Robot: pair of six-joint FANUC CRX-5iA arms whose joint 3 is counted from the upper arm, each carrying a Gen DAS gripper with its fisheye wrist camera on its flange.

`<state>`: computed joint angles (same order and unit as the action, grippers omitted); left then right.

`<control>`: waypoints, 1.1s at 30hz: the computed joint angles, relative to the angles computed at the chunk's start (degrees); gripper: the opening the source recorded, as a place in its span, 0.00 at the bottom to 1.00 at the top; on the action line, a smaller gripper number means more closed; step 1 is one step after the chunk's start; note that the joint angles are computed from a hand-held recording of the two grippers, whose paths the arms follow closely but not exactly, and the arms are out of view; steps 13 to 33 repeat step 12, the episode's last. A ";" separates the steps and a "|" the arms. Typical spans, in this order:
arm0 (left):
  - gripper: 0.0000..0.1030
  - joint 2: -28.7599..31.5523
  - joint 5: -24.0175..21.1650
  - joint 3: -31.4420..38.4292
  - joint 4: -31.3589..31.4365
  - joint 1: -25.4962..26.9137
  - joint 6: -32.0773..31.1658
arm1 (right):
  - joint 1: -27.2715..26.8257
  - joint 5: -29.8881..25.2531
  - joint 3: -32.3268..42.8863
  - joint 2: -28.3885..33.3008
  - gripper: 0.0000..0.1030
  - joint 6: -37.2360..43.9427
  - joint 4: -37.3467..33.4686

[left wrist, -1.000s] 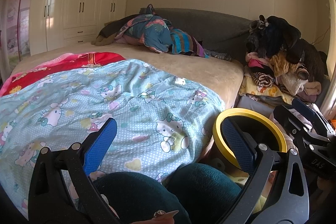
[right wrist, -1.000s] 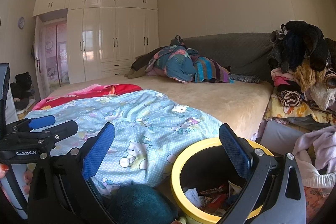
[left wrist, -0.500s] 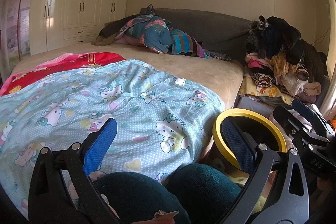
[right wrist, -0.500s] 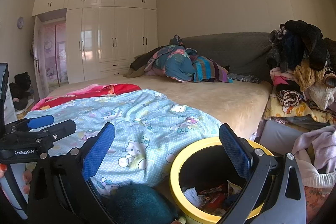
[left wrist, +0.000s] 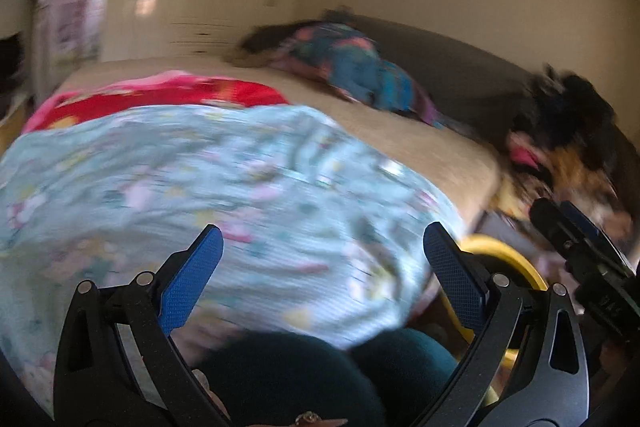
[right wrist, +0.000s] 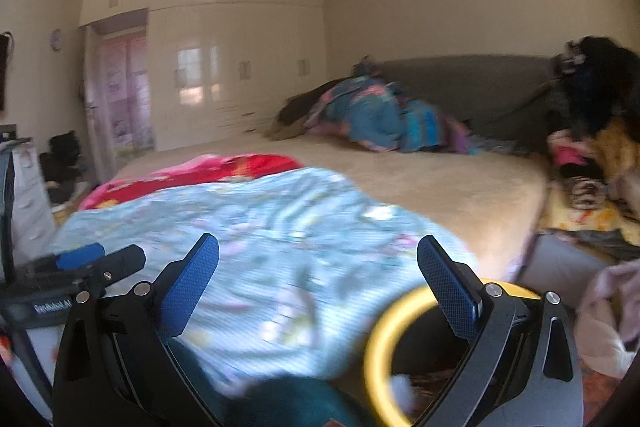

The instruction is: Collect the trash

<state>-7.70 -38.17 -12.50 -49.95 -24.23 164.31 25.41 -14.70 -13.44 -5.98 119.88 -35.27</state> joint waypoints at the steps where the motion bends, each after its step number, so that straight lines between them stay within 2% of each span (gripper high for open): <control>1: 0.90 -1.39 -0.52 -0.99 -0.34 1.69 1.42 | 0.58 -2.75 3.07 1.97 0.94 1.62 -1.75; 2: 0.90 -2.46 -1.30 -1.78 -0.37 3.26 2.47 | 2.27 -5.66 6.36 4.48 0.94 0.23 -0.50; 4: 0.90 -4.18 -5.69 -2.74 -0.23 7.45 4.36 | 4.98 -11.20 13.02 9.58 0.94 0.20 -1.77; 6: 0.90 -4.63 -11.77 -3.11 -0.93 10.94 5.20 | 9.59 -16.30 19.57 15.49 0.94 -4.40 3.12; 7: 0.90 -4.62 -14.36 -3.29 -1.05 12.54 5.37 | 12.83 -20.47 24.82 20.40 0.94 -8.60 6.75; 8: 0.90 -4.54 -17.25 -3.77 -0.17 15.77 4.32 | 15.06 -23.63 28.43 23.79 0.94 -11.80 9.65; 12: 0.90 -3.44 -17.97 -7.79 6.15 29.02 -1.45 | 22.56 -35.64 43.80 38.46 0.94 -20.11 15.49; 33: 0.90 -3.44 -17.97 -7.79 6.15 29.02 -1.45 | 22.56 -35.64 43.80 38.46 0.94 -20.11 15.49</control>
